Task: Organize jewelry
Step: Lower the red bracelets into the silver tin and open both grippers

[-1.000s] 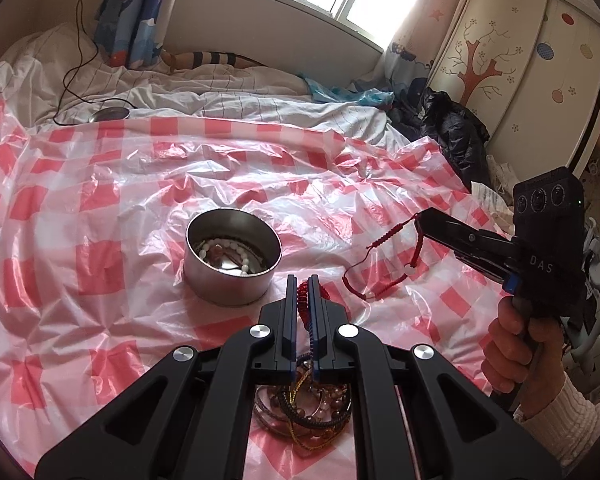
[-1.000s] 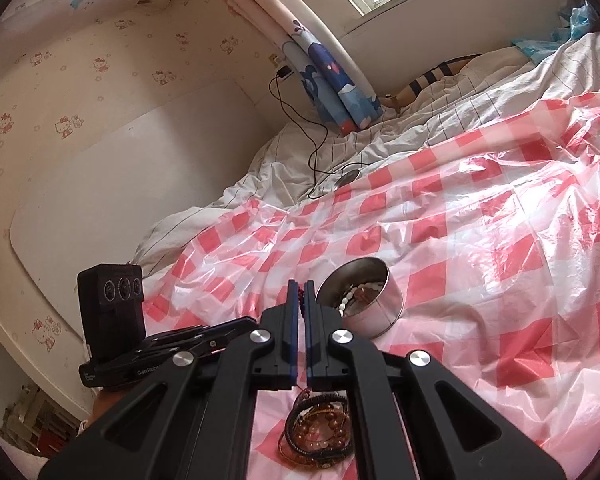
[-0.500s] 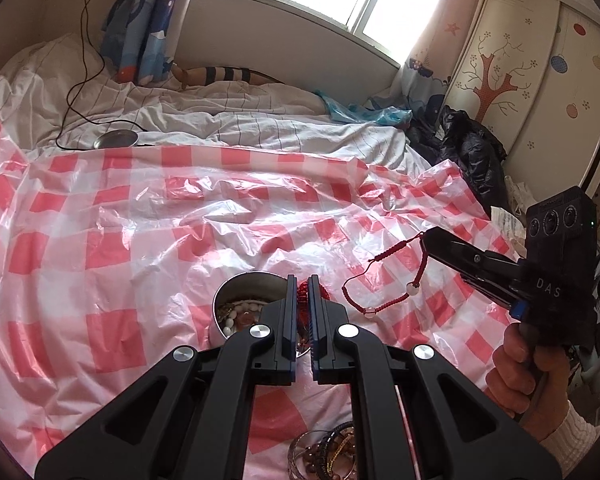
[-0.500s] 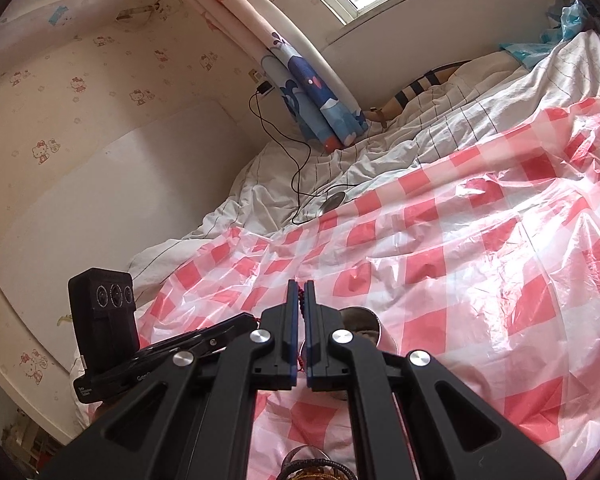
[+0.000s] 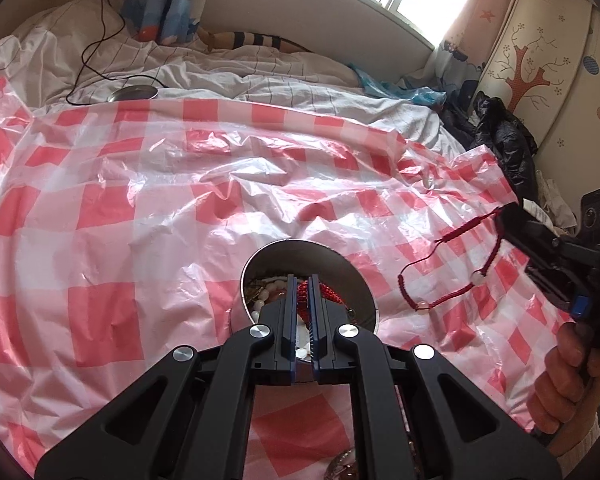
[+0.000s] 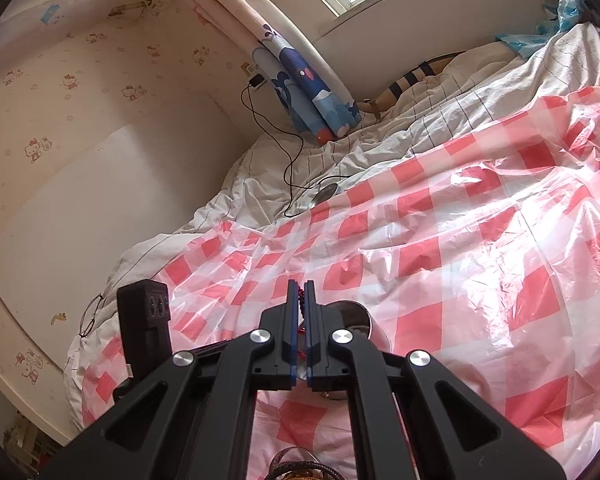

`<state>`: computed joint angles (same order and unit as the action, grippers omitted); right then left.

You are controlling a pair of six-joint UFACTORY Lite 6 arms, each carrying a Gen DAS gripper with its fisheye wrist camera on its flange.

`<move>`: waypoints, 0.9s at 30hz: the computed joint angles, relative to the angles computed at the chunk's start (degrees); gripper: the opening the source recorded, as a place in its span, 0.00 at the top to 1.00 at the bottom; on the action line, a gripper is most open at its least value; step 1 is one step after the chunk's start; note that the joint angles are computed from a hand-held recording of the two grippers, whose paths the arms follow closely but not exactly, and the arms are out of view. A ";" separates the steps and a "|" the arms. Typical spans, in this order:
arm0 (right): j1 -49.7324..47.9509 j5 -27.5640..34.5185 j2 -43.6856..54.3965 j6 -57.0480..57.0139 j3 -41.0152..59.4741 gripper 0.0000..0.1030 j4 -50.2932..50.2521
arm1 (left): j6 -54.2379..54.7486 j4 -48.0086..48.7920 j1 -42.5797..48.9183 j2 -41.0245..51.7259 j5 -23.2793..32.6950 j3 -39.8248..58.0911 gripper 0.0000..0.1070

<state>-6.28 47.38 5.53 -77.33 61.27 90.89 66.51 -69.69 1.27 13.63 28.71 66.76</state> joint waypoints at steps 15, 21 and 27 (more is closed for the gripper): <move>3.13 -0.72 3.52 0.68 2.68 0.97 0.03 | -12.73 15.83 -3.21 -0.25 -6.10 2.25 0.61; 5.98 0.07 8.78 3.12 7.72 0.97 0.68 | -10.39 11.26 3.00 -5.14 -2.54 2.35 0.44; 11.25 -8.02 15.67 9.88 13.61 0.97 -4.12 | -10.02 8.86 6.98 -5.48 0.01 3.16 0.40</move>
<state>4.97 39.35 21.21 -67.45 74.88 86.77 56.49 -60.83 8.25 8.15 28.71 69.91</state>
